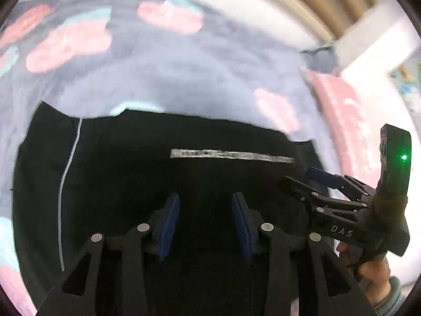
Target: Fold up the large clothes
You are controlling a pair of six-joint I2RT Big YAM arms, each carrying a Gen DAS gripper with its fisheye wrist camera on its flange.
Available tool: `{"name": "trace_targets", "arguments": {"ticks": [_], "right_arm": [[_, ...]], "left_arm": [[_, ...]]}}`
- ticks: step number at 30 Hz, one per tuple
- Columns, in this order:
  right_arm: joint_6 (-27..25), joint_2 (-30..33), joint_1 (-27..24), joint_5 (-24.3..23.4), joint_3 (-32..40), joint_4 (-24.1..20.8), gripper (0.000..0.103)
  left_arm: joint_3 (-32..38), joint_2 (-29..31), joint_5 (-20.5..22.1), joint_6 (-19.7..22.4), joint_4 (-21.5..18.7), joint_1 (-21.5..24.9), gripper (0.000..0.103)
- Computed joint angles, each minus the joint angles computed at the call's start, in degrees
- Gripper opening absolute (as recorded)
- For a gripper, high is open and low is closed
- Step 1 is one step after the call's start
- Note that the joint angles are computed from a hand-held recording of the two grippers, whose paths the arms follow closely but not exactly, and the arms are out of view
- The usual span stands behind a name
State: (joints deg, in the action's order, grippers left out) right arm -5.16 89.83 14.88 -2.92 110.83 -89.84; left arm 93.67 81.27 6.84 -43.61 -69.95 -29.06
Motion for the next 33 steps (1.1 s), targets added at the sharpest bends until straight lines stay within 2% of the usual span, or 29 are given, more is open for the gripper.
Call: {"name": "trace_targets", "arguments": {"ticks": [1,2,3,4,8,13,17,20,22,25,26,29,31,33], "right_arm": [[0.60,2.61,-0.08,-0.88,0.49,-2.67,0.080],[0.93,4.10,-0.70,-1.66,0.31,-3.40,0.081],[1.85,4.47,-1.29,-2.47,-1.47,-2.30,0.082],[1.78,4.29,-1.45,-2.37,-2.48,-1.22,0.085],[0.71,2.60,-1.71,-2.25,-4.47,0.78,0.086],[-0.84,-4.29,-4.94,-8.50,-6.25,-0.23,0.083],[-5.81,-11.09,-5.33,-7.12,-9.33,-2.42,0.083],[-7.01,-14.65,-5.02,-6.31,-13.46,-4.32,0.083],[-6.04,-15.03,-2.47,-3.00,-16.64,-3.86,0.083],[-3.63,-16.66,-0.51,-0.85,-22.89,-0.84,0.085],[-3.26,-17.21,0.00,0.08,-24.71,0.96,0.086],[-3.38,-18.49,1.05,2.31,-26.40,3.37,0.088],[-2.89,-18.64,0.79,1.71,-26.56,3.47,0.088],[-2.52,-18.85,0.55,1.30,-26.36,3.32,0.088]], "left_arm": [[0.11,1.56,2.29,0.09,-1.14,0.64,0.042],[-0.74,2.71,4.36,-0.03,-1.27,1.49,0.042],[-2.62,2.64,5.28,-1.04,0.77,2.00,0.042],[-3.77,2.47,5.53,-1.41,2.43,2.21,0.042],[-2.97,2.12,4.56,-0.26,2.38,1.21,0.042],[-3.32,-3.71,5.94,1.86,1.85,-0.28,0.042],[-6.47,-9.97,4.24,3.21,-1.19,-3.49,0.042],[-11.30,-13.67,3.84,-0.72,-0.65,-5.40,0.042],[-14.64,-14.06,3.07,-5.27,-0.50,-6.12,0.042],[-18.94,-12.85,5.32,-10.38,1.78,-5.54,0.042],[-19.67,-12.36,4.85,-10.88,2.36,-5.38,0.042],[-16.80,-9.74,2.18,-9.24,-0.67,-6.51,0.042],[-17.26,-10.23,1.55,-9.11,0.27,-6.92,0.042],[-18.48,-12.03,1.76,-10.76,2.25,-6.97,0.042]]}}
